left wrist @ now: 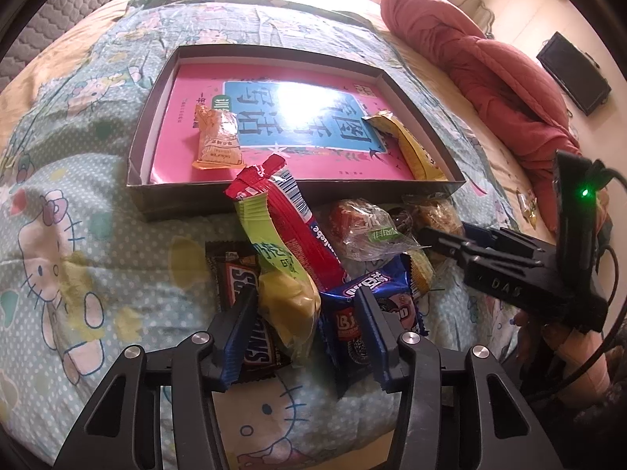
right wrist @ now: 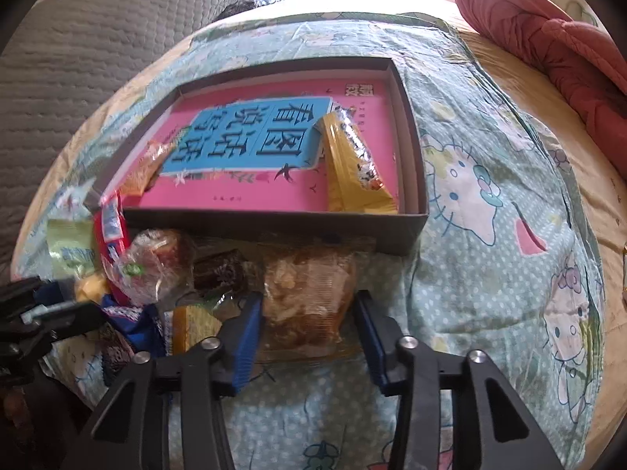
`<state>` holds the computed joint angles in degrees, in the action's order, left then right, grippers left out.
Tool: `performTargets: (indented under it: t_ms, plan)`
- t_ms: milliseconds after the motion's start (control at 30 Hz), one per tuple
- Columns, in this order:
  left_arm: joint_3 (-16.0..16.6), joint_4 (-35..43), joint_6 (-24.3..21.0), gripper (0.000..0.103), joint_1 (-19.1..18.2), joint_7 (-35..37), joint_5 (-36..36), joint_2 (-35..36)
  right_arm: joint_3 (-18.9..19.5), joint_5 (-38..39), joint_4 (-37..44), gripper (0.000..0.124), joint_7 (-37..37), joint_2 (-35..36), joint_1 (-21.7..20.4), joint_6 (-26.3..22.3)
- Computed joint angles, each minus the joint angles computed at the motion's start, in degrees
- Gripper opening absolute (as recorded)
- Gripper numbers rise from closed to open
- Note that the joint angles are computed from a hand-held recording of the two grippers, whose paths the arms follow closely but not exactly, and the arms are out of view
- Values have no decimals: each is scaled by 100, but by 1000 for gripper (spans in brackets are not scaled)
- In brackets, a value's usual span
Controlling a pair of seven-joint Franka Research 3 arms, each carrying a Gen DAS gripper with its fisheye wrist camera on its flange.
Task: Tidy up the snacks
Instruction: 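Grasp the green-yellow snack bag with the left tool while the right tool grasps the clear biscuit bag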
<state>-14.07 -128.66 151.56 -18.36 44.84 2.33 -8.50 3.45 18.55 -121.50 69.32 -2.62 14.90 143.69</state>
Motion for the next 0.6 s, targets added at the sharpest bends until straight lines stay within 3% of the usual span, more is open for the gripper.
performTargets:
  t_ms: [100,233,600]
  plan:
    - [-21,32,-20,48,20,-66,107,24,-24,170,24,45,-42,7,-13,-36]
    - [-22,112,-138,33,50,-104,223,120,-31,259,68,45,-42,30,-26,-89]
    - [2,132,-65,33,75,30,203,200,-50,532,173,45,-80,90,-57,-233]
